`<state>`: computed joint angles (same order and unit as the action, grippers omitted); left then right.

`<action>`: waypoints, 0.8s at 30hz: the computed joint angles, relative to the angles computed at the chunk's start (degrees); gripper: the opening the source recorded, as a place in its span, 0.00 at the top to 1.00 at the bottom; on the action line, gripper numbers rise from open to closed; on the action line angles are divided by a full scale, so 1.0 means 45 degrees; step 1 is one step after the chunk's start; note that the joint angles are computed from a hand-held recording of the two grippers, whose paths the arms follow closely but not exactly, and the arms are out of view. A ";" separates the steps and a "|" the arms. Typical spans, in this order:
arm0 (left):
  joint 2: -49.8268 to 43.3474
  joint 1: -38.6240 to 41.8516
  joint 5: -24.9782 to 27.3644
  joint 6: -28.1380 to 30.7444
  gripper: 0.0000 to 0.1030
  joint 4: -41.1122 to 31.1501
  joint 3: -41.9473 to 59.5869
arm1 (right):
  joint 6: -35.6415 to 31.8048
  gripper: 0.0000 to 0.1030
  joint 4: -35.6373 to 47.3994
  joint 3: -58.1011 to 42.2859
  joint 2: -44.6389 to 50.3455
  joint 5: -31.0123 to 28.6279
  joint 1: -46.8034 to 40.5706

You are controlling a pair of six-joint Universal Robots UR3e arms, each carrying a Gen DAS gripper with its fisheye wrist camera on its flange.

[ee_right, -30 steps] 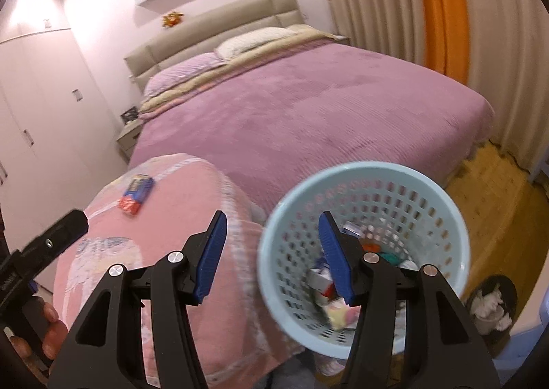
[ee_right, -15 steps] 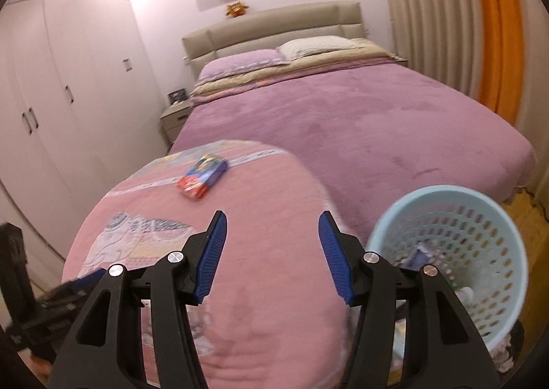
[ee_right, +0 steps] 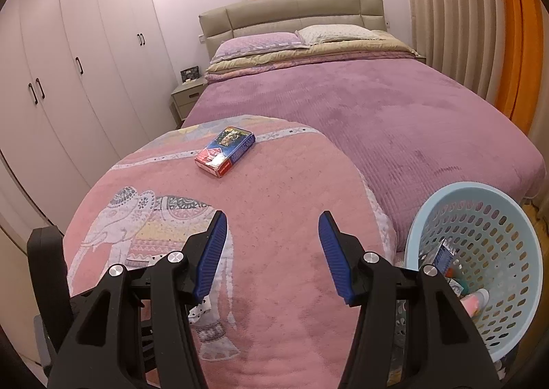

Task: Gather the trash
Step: 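Grasp the white patterned paper with the left gripper while the right grasps the red-blue card box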

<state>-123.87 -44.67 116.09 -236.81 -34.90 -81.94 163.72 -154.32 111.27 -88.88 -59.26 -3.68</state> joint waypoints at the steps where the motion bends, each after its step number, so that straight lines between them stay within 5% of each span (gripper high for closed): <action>1: -0.0158 -0.0045 0.0142 0.0032 0.71 -0.0394 0.0355 | 0.0018 0.49 0.0018 -0.0056 0.0071 0.0029 0.0009; 4: -0.0358 -0.0110 0.0255 0.0334 0.90 -0.0468 0.0627 | -0.0035 0.49 0.0045 -0.0176 0.0242 0.0063 0.0029; 7: -0.0233 -0.0165 0.0323 0.0597 0.95 0.0422 0.0196 | -0.0045 0.49 -0.0098 -0.0501 0.0697 -0.0107 0.0263; 15: 0.1868 0.0379 0.1237 0.0720 0.97 0.1333 -0.1992 | 0.0400 0.49 0.0254 -0.2752 0.2525 -0.0219 0.1459; 24: 0.4202 0.2214 0.1340 0.1154 0.97 0.2613 -0.5327 | 0.3422 0.49 0.2946 -0.9968 0.7621 -0.0367 0.3284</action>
<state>-104.96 -34.71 122.12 -231.62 -23.15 -105.91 179.12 -141.07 66.41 -54.58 -60.91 11.10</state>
